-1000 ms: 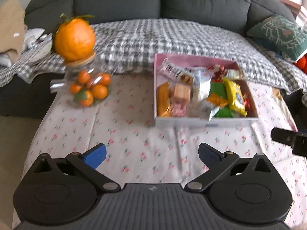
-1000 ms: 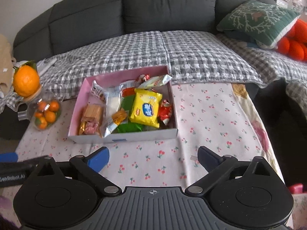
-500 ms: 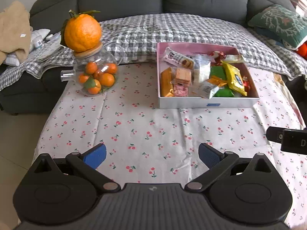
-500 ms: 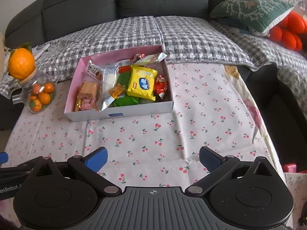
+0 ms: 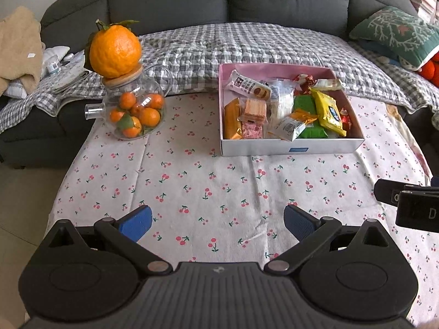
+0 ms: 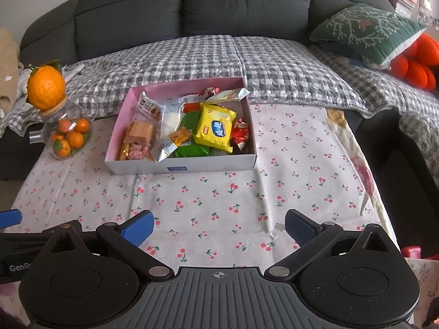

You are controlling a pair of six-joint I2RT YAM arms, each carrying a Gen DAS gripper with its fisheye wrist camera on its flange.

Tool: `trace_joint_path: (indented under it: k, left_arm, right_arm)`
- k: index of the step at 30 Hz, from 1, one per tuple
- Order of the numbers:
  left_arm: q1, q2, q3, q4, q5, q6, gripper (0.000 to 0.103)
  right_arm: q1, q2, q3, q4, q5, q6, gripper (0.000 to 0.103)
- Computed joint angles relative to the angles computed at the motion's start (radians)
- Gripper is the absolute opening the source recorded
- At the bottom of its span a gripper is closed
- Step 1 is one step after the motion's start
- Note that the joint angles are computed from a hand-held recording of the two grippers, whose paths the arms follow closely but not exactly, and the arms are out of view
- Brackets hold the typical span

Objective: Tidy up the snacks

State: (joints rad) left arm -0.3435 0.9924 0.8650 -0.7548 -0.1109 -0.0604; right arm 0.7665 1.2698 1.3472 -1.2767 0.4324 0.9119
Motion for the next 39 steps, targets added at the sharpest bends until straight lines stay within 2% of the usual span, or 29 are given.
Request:
trace_joint_path:
  k: [39]
  left_arm:
    - [-0.012, 0.006, 0.003, -0.008, -0.009, -0.004, 0.102]
  right_arm:
    - [0.004, 0.005, 0.001, 0.006, -0.024, -0.001, 0.103]
